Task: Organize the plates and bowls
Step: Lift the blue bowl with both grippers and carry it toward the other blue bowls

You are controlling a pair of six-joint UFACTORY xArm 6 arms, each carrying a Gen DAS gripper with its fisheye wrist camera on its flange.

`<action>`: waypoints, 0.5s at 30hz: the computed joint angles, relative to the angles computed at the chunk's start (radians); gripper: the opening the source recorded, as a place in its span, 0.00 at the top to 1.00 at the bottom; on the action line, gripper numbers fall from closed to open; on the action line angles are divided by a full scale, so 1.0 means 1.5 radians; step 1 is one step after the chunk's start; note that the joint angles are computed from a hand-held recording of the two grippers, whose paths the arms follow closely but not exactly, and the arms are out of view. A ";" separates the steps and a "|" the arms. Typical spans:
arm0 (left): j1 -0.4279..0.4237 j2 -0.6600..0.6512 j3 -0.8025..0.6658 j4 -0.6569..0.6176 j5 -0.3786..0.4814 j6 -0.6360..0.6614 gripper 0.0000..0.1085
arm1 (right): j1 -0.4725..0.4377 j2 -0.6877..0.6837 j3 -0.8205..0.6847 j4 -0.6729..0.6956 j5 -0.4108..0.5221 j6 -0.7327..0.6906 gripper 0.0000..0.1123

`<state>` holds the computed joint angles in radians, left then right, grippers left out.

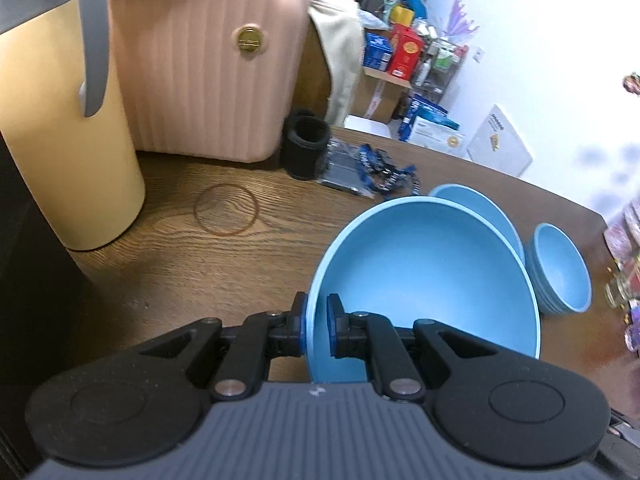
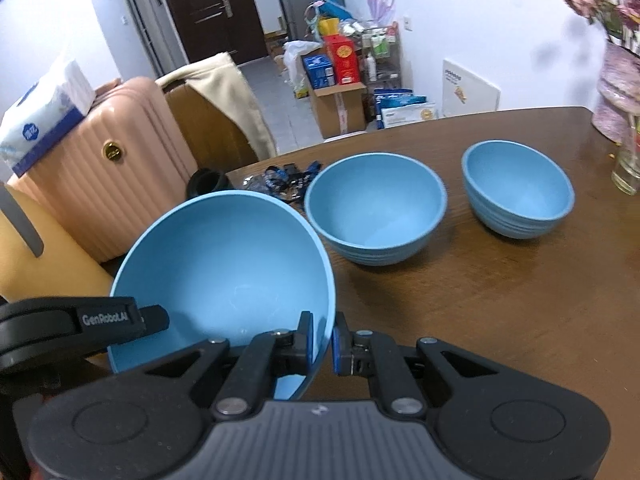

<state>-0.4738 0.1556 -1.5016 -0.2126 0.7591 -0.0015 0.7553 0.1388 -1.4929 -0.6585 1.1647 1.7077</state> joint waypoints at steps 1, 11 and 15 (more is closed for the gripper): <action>-0.004 -0.010 0.009 -0.003 0.000 0.003 0.90 | 0.004 -0.009 0.008 -0.002 0.006 0.007 0.92; -0.051 -0.092 0.092 -0.009 -0.005 0.020 0.90 | 0.060 -0.110 0.098 -0.014 0.076 0.085 0.92; -0.074 -0.116 0.117 0.000 -0.007 0.015 0.90 | 0.082 -0.153 0.139 -0.013 0.099 0.113 0.92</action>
